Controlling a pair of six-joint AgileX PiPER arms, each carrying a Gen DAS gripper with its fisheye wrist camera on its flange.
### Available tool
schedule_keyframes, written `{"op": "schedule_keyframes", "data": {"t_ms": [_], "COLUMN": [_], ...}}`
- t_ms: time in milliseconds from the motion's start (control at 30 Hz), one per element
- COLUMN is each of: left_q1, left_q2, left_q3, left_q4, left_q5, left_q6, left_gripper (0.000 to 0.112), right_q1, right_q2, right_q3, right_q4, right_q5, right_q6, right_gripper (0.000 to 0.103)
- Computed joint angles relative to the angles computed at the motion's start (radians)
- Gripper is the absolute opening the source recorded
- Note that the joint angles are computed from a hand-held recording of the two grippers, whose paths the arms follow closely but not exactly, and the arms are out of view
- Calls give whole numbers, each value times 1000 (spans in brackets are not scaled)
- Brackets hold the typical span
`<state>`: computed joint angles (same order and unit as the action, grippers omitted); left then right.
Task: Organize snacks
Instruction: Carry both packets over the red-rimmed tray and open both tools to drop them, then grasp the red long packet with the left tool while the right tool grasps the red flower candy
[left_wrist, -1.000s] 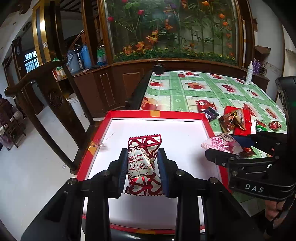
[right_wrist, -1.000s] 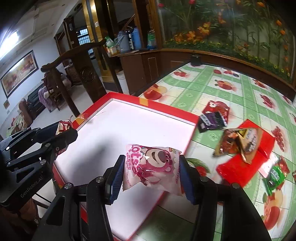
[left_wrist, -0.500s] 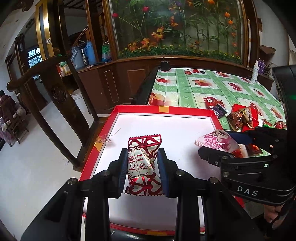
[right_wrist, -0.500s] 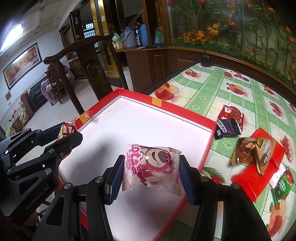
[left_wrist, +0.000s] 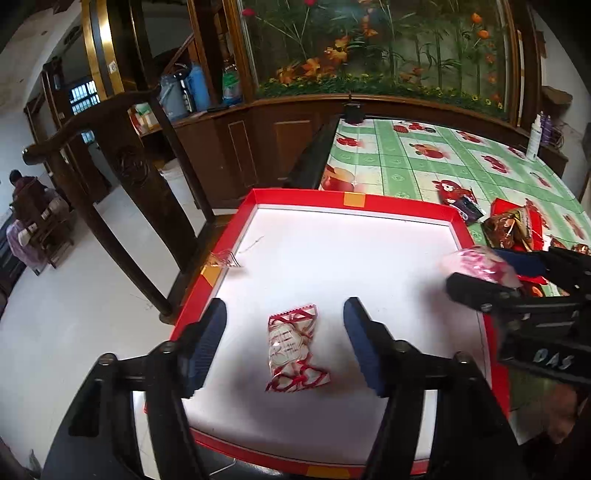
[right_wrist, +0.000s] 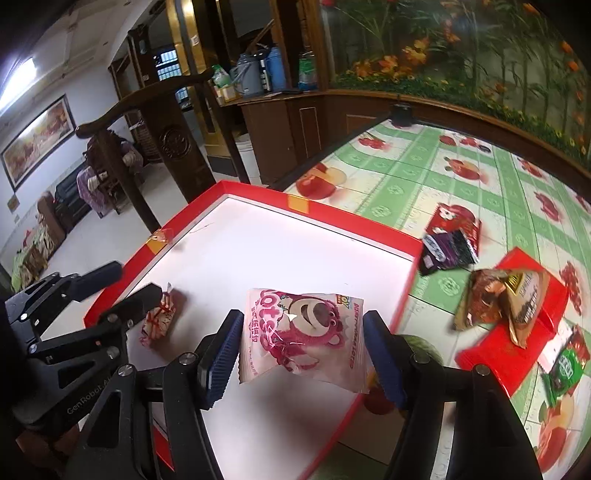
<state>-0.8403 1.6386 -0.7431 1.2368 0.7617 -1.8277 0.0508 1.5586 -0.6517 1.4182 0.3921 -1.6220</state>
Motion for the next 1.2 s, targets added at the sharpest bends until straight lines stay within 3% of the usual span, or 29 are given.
{"op": "schedule_keyframes", "data": {"t_ms": [133, 233, 433, 467, 600, 833, 900, 933, 1033, 1200], "left_q1": [-3, 5, -11, -20, -49, -101, -113, -115, -133, -156], "left_q2": [10, 28, 33, 31, 45, 158, 194, 228, 309, 461], "left_q3": [-18, -40, -59, -62, -101, -322, -397, -460, -591, -812], "left_q4": [-25, -51, -76, -76, -87, -177, -208, -240, -291, -375], "left_q5": [23, 39, 99, 113, 108, 46, 43, 39, 65, 108], "left_q6": [26, 33, 38, 39, 88, 311, 373, 431, 513, 684], "left_gripper": [70, 71, 71, 71, 71, 71, 74, 83, 83, 83], "right_q1": [-104, -224, -287, -298, -414, -856, -964, -1028, -1128, -1183], "right_q2": [4, 28, 185, 193, 177, 198, 240, 277, 357, 495], "right_q3": [-1, -21, -145, -146, -131, -212, -278, -327, -435, -614], "right_q4": [12, -1, -135, -137, -114, -152, -178, -191, -219, -301], "right_q5": [86, 247, 607, 628, 592, 657, 680, 699, 703, 652], "right_q6": [-44, -66, 30, 19, -38, -75, -38, -7, 67, 259], "right_gripper": [71, 73, 73, 72, 72, 73, 74, 74, 74, 74]}}
